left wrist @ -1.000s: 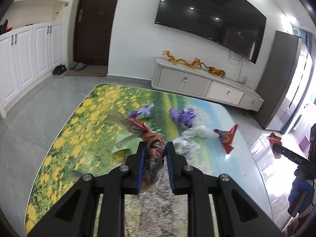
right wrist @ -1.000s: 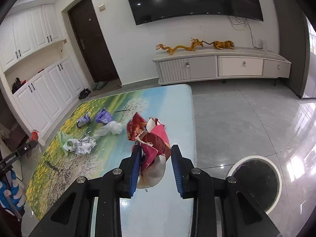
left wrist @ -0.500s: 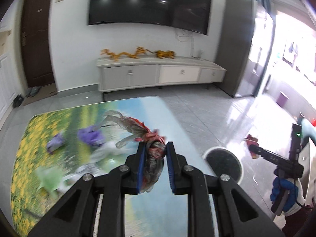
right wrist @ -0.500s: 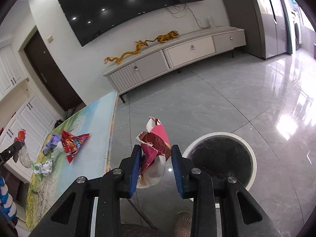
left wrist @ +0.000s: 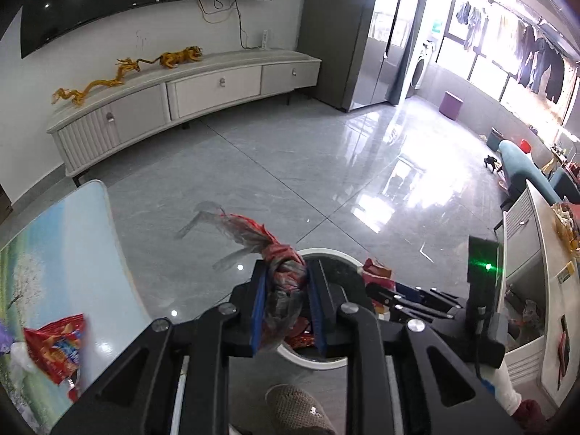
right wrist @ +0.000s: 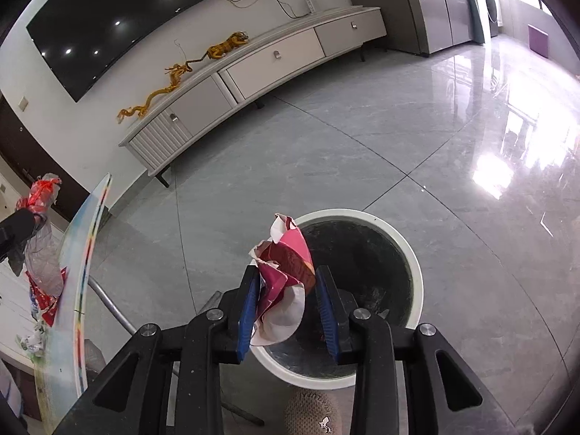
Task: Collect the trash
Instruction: 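Carry both held items toward the bin and hold them above its opening, then open both tools above the bin to drop the held items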
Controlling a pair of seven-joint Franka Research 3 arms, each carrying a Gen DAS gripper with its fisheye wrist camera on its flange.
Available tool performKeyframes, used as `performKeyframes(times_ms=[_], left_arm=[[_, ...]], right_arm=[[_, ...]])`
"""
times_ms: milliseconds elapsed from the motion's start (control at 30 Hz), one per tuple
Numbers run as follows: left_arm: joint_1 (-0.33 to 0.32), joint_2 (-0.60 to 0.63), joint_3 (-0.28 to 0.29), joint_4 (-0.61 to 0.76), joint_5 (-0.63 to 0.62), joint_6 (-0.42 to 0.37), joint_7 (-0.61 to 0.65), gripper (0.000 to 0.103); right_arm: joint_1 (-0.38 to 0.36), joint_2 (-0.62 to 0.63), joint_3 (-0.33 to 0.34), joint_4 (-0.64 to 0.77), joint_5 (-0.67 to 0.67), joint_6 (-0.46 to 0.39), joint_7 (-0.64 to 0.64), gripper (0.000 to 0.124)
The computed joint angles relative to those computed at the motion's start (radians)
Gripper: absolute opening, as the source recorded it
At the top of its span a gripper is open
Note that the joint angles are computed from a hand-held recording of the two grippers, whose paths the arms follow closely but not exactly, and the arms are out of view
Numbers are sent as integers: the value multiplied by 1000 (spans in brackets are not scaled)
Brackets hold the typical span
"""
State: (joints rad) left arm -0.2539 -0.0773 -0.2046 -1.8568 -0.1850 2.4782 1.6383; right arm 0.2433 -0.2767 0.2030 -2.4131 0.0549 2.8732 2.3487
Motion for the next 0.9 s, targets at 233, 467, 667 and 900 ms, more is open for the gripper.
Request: performKeyframes(times_ms=[233,467,667,900], left_arm=[[-2,177,-42,172,-76,-63,-1,34],[8,203,-65,204,-79,-71,-15,53],[22,101,-43,105,-64,-5,-51,53],[15,-87,-7,-59,26,157,-140,53]], right_arm=[[-12,33,-12,0,-4,-17,7,48],[-32,10,-4,-22,-42,-29,71,50],[-48,-44,20,-29,-73,-39,121,50],[-86,-126,81,1,-142,-52,180,57]])
